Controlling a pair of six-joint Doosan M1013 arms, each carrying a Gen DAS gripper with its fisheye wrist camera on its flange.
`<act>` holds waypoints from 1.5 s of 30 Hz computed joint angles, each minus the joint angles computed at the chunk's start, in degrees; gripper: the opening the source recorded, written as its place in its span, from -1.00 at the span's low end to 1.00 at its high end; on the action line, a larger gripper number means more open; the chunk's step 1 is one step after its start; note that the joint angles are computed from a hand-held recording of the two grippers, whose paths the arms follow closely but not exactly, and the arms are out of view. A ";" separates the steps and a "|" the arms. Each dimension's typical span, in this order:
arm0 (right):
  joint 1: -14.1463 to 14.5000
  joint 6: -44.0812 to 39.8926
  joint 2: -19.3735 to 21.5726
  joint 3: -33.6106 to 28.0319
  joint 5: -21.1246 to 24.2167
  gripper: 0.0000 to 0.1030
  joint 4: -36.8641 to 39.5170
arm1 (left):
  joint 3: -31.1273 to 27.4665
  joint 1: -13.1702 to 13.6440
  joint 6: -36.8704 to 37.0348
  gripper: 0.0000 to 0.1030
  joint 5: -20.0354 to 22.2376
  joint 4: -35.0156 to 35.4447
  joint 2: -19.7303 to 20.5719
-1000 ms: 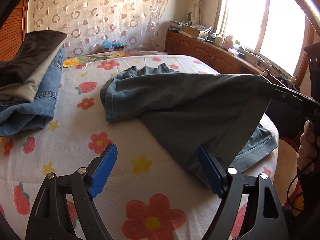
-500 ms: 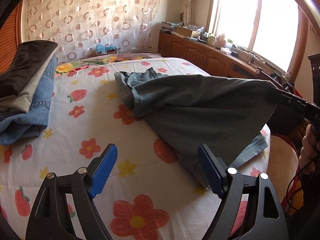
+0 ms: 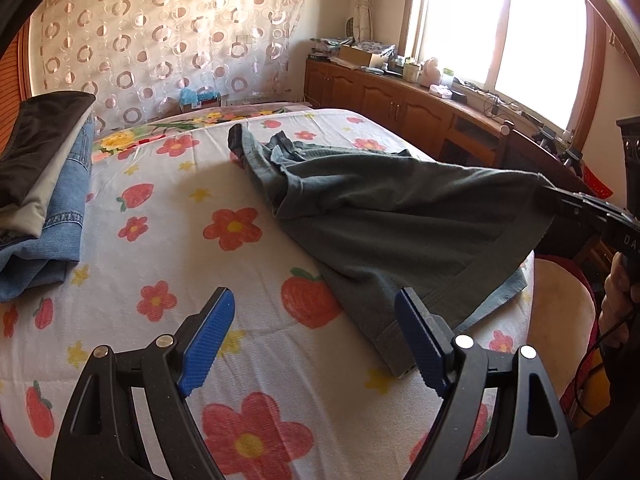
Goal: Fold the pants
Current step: 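Carry the held leg hem with the right gripper over onto the other leg, then open the right gripper and release the folded leg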
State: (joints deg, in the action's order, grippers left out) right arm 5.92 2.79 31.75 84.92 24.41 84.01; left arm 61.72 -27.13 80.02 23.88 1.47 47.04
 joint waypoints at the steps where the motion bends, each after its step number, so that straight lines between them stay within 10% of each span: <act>1: -0.07 0.23 0.02 -0.01 0.06 -0.88 0.00 | -0.15 -0.04 0.19 0.61 0.12 -0.26 0.09; 28: -0.22 26.39 1.33 -1.23 -1.87 -0.88 -24.23 | -6.60 -0.69 6.24 0.61 7.01 -5.18 3.96; 45: -1.54 25.97 1.08 -1.86 2.02 -0.88 -25.50 | -4.73 -0.49 2.15 0.61 3.52 -2.71 3.03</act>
